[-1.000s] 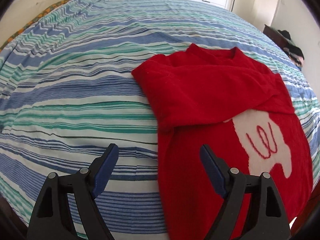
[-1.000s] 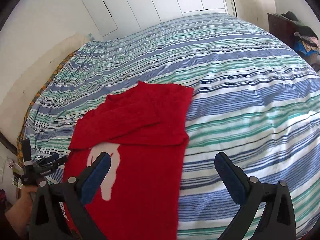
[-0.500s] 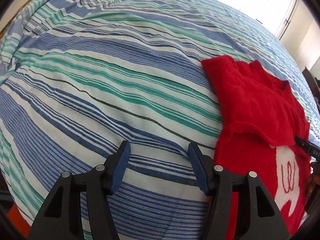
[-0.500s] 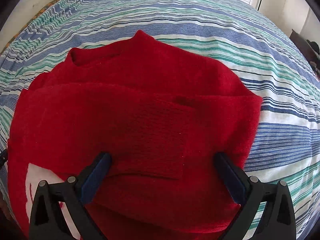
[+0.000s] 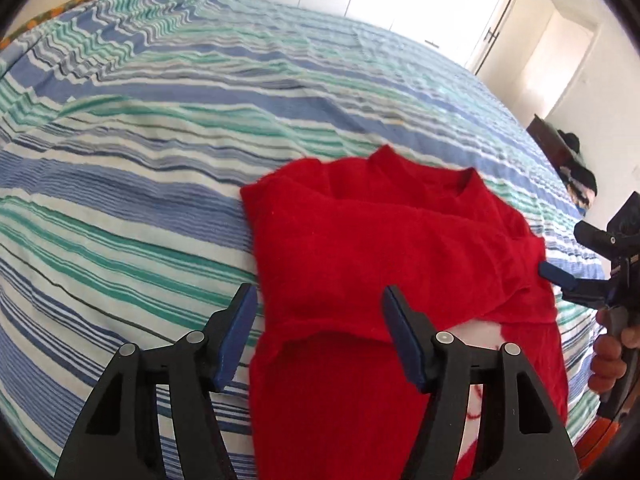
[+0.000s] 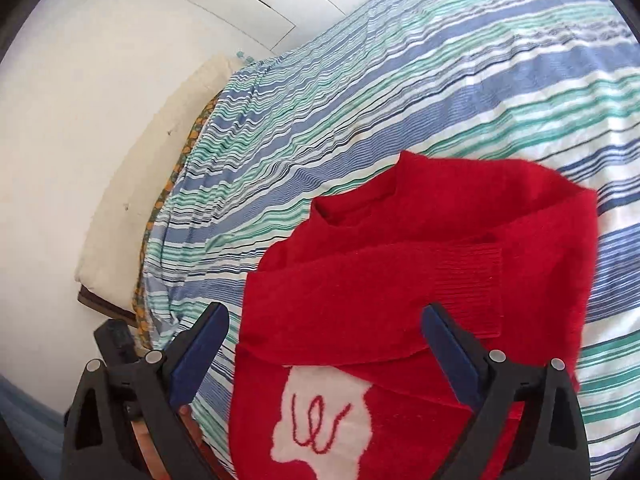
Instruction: Fold small clothes
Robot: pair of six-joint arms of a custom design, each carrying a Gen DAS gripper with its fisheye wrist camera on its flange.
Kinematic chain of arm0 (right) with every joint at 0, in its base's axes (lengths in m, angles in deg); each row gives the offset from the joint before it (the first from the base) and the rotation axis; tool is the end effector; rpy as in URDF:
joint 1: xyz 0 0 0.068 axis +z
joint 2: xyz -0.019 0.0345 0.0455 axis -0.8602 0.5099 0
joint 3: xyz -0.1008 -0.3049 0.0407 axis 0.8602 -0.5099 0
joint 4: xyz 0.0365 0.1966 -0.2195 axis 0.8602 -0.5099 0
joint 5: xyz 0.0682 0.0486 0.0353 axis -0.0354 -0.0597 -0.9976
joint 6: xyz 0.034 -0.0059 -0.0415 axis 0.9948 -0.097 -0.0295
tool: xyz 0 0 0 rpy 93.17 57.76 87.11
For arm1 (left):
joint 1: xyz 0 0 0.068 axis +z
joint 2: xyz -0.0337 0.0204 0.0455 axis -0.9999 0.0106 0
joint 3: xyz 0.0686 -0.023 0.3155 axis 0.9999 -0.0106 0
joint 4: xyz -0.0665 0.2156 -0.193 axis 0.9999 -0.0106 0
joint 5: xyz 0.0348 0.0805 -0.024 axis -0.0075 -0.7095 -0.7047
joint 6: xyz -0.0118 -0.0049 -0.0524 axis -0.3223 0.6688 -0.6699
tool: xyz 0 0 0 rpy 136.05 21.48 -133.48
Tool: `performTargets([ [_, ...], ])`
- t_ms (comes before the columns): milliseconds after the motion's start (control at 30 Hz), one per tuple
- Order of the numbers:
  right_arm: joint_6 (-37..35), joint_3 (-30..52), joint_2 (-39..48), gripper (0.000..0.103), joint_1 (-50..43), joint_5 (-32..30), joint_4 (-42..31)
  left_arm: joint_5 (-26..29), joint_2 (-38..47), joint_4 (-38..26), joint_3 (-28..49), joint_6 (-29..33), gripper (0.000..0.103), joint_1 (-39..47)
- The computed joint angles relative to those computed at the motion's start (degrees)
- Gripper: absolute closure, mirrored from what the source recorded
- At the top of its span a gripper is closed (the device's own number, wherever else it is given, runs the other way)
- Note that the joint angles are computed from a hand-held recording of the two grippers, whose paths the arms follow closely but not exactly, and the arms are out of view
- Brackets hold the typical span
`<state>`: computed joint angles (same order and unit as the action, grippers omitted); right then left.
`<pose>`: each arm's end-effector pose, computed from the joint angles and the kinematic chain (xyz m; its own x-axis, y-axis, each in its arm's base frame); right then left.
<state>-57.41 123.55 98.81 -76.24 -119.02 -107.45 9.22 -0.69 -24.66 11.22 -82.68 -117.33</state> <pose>0.3683 -0.0816 0.2018 -0.9343 0.0585 -0.3517 -0.2351 0.6404 0.7312 0.2696 -0.1361 0.1917 -0.8158 -0.2924 -0.4990 -0.1984 0.9519 -0.2334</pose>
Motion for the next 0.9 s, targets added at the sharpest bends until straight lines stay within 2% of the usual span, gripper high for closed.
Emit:
performTargets([
  [33, 2.37, -0.88, 1.2, 0.01, 0.44, 0.9, 0.46, 2.57, 3.17, -1.59, 0.59, 0.01, 0.052, 0.89],
  [67, 4.81, -1.17, 3.19, 0.015, 1.23, 4.56, 0.33, 4.06, 4.73, -2.61, 0.08, 0.07, 0.054, 1.04],
  [100, 6.5, -0.88, 5.54, 0.038, 2.33, 9.85, -1.31, 3.96, 3.47, -1.71, -1.69, 0.5, 0.055, 0.58],
  [133, 6.72, -1.18, 6.58, 0.05, 2.45, 13.66, -2.01, 3.23, 1.22, -2.04, -3.0, 0.76, 0.055, -0.12],
  [167, 6.21, -2.48, 5.33, 0.058, 1.79, 14.29, -0.15, 2.63, -1.1, -3.73, -3.72, 0.66, 0.055, -0.83],
  [200, 3.8, -2.24, 4.71, 0.058, 0.78, 12.99, -1.7, 1.61, -3.76, -5.34, -4.58, 0.41, 0.055, -1.7],
  [233, 1.26, -1.62, 4.03, 0.057, -0.14, 12.28, -3.84, 0.11, -6.99, -6.64, -5.74, -0.09, 0.05, -2.95],
  [267, -1.46, -1.92, 2.06, 0.054, -1.27, 12.69, -4.83, -1.71, -10.44, -8.06, -6.9, -1.06, 0.044, -4.5],
  [300, -4.83, -2.78, -0.51, 0.051, -2.53, 13.5, -4.99, -4.0, -13.76, -9.5, -7.96, -2.97, 0.033, -6.74],
  [333, -8.63, -3.64, -2.86, 0.05, -3.82, 14.38, -4.77, -6.13, -16.88, -10.74, -8.94, -5.22, 0.028, -9.23],
  [433, -20.41, -7.48, -9.96, 0.047, -10.91, 17.31, -4.29, -10.8, -21.98, -13.32, -10.8, -13.59, 0.027, -18.45],
  [533, -28.51, -13.87, -16.99, 0.047, -19.31, 20.09, -1.41, -15.91, -19.99, -14.62, -10.52, -22.45, 0.027, -28.41],
  [633, -36.87, -19.81, -22.51, 0.047, -28.27, 20.23, -0.29, -18.04, -14.32, -13.48, -9.01, -26.9, 0.027, -34.68],
  [733, -46.53, -22.93, -27.42, 0.047, -34.62, 16.12, -5.35, -16.08, -8.88, -11.39, -7.22, -26.65, 0.027, -37.18],
  [833, -56.52, -24.81, -30.5, 0.044, -36.88, 12.46, -12.85, -19.25, -3.1, -13.4, -4.34, -26.53, 0.019, -40.81],
  [900, -57.23, -28.23, -31.95, 0.041, -34.31, 14.36, -11.83, -19.45, -0.45, -13.95, -3.51, -25.72, 0.017, -41.34],
])
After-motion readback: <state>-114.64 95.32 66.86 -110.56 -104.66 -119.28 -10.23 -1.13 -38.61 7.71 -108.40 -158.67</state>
